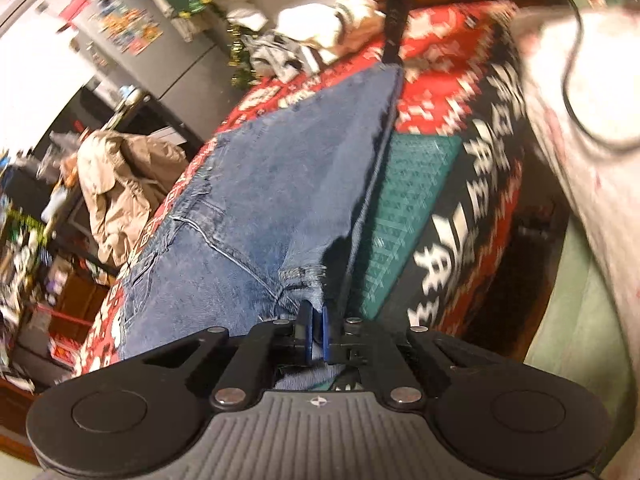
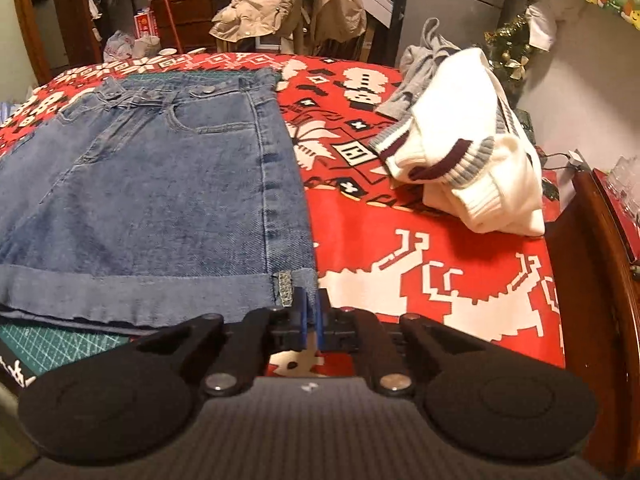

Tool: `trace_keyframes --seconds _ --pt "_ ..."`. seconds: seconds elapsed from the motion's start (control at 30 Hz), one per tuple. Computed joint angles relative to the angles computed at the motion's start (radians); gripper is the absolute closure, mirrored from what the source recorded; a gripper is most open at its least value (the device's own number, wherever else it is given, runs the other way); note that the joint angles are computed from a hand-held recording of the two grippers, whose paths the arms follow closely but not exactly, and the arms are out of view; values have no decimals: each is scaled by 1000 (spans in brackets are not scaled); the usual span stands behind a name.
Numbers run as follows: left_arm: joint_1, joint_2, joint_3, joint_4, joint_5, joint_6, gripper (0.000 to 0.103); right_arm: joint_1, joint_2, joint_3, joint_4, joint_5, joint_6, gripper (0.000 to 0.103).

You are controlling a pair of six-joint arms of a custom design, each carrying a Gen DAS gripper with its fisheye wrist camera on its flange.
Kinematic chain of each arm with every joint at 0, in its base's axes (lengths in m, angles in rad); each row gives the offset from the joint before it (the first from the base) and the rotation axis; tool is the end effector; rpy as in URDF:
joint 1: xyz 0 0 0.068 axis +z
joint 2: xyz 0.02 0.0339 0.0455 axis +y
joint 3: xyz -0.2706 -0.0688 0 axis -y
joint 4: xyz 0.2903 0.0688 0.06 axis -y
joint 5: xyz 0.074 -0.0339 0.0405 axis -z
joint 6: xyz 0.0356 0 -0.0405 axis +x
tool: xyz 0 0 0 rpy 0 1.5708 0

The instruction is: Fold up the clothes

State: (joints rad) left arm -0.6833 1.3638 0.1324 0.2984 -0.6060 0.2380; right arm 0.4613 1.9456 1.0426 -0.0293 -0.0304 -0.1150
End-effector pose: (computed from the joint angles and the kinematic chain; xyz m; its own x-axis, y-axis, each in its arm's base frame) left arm 0.1517 -0.0973 0.0416 -0.5451 0.6937 -0.4708 0.3956 0.7079 0.5851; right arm 0.3678 0.1840 0.0865 -0.6614 -0.4568 -0.5948 -0.5406 0.8401 -0.0441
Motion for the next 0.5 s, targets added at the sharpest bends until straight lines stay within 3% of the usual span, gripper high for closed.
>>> trace_keyframes --seconds 0.1,0.3,0.47,0.5 --pt "-27 71 -1 68 -31 58 98 16 10 -4 11 33 -19 100" --pt "41 -41 4 -45 60 -6 96 38 7 -8 14 73 -46 98" --pt "-1 -8 1 -20 22 -43 93 64 -84 -68 52 102 -15 95" --pt "-7 -3 1 -16 15 -50 93 75 -121 -93 69 58 8 93"
